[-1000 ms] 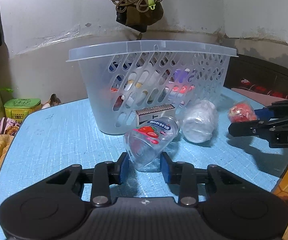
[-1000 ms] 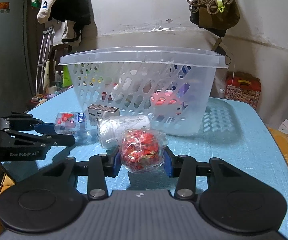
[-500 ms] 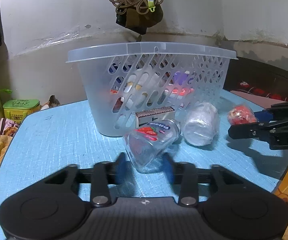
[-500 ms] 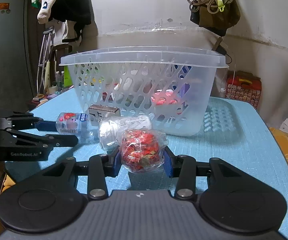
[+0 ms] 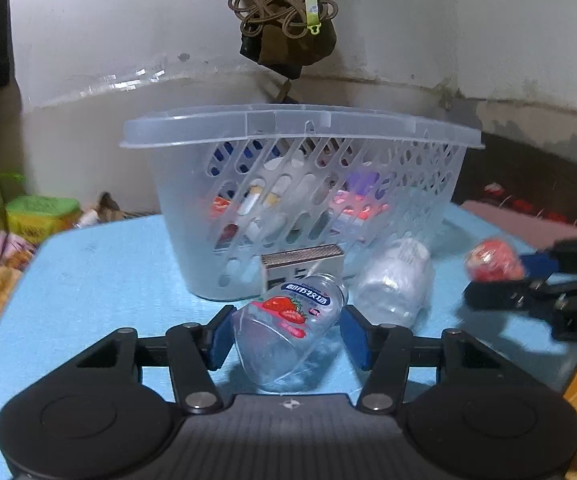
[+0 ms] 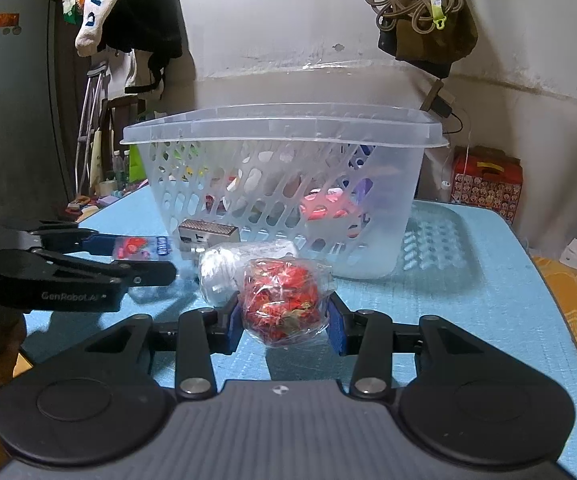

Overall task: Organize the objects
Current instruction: 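Lift both items and drop them into the basket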

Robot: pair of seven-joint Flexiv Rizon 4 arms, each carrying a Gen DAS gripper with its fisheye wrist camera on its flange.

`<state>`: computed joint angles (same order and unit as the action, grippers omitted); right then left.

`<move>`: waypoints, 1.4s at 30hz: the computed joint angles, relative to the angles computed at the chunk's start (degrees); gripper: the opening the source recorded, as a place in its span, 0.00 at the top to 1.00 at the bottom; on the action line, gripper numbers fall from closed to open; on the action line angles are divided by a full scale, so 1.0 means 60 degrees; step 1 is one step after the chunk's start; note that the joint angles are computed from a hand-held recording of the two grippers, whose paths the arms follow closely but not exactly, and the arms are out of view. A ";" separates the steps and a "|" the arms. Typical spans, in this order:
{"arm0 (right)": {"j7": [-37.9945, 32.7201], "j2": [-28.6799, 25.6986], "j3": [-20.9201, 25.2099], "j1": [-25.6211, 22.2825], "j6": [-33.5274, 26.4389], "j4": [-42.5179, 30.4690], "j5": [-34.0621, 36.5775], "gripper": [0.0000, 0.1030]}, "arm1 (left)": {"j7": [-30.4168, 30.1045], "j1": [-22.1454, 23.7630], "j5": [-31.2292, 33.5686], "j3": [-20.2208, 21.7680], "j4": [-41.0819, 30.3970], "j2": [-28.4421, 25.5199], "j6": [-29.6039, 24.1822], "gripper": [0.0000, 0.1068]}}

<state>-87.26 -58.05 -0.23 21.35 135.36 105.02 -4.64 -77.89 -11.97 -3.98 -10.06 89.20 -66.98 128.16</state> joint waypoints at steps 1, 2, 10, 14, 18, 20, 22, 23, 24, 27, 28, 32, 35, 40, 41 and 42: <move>0.0017 -0.0006 0.0017 -0.0033 -0.0001 -0.0006 -0.0028 0.56 | 0.0037 -0.0108 -0.0141 0.0139 0.0067 0.0013 0.0146 0.44; 0.0035 -0.0002 0.0036 -0.0062 -0.0011 -0.0002 -0.0069 0.56 | 0.0038 -0.0140 -0.0211 0.0201 0.0160 0.0038 0.0300 0.45; -0.0232 0.0111 -0.0062 0.0110 0.0330 0.0120 0.0102 0.56 | -0.0418 0.0363 0.0561 -0.0053 0.0734 0.0370 0.1187 0.56; -0.0403 0.0164 -0.0090 0.0267 0.0376 0.0119 0.0281 0.56 | -0.0464 0.0427 0.0631 -0.0037 0.0733 0.0358 0.1148 0.57; -0.0466 0.0182 -0.0079 0.0355 0.0280 0.0080 0.0397 0.56 | -0.0545 0.0550 0.0720 -0.0048 0.0804 0.0395 0.1157 0.57; -0.0488 0.0195 -0.0075 0.0391 0.0268 0.0088 0.0453 0.56 | -0.0577 0.0596 0.0788 -0.0065 0.0820 0.0407 0.1136 0.57; -0.0511 0.0234 -0.0059 0.0390 0.0301 0.0126 0.0452 0.56 | -0.0579 0.0578 0.0789 -0.0050 0.0827 0.0406 0.1148 0.57; -0.0511 0.0271 -0.0024 0.0353 0.0389 0.0180 0.0425 0.56 | -0.0623 0.0649 0.0894 -0.0100 0.0843 0.0415 0.1128 0.57; -0.0501 0.0310 0.0018 0.0299 0.0505 0.0229 0.0386 0.56 | -0.0667 0.0694 0.0995 -0.0136 0.0881 0.0432 0.1180 0.57; -0.0487 0.0540 0.0158 0.0129 0.1109 0.0489 0.0297 0.56 | -0.0775 0.0716 0.1181 -0.0109 0.1135 0.0626 0.1815 0.57; -0.0448 0.0666 0.0227 0.0050 0.1352 0.0598 0.0247 0.56 | -0.0950 0.0842 0.1365 -0.0203 0.1269 0.0741 0.2062 0.57; -0.0783 0.1064 0.0106 0.0305 0.2310 0.0523 0.0833 0.56 | -0.1767 0.1238 0.2067 -0.0484 0.1533 0.1336 0.2933 0.57; -0.0668 0.1277 -0.0016 0.0427 0.1268 -0.0272 0.1024 0.56 | -0.2338 0.1354 0.2170 -0.0731 0.0873 0.1637 0.2208 0.57; -0.0805 0.0885 -0.0714 0.0880 -0.1529 -0.2337 0.1835 0.56 | -0.1999 0.0471 0.0327 -0.0310 -0.1409 0.1149 -0.0162 0.57; -0.0367 0.0804 -0.0496 0.0542 -0.1769 -0.2466 0.1110 0.55 | -0.1864 0.0391 0.0152 -0.0306 -0.1873 0.0977 -0.0723 0.57; -0.0156 0.0725 -0.0516 0.0470 -0.2142 -0.2645 0.0844 0.47 | -0.1823 0.0467 0.0270 -0.0465 -0.2178 0.0840 -0.1090 0.57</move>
<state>-88.20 -53.71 -3.33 24.17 122.51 89.15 0.43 -88.82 -9.17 -2.36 -12.85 76.13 -61.94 121.62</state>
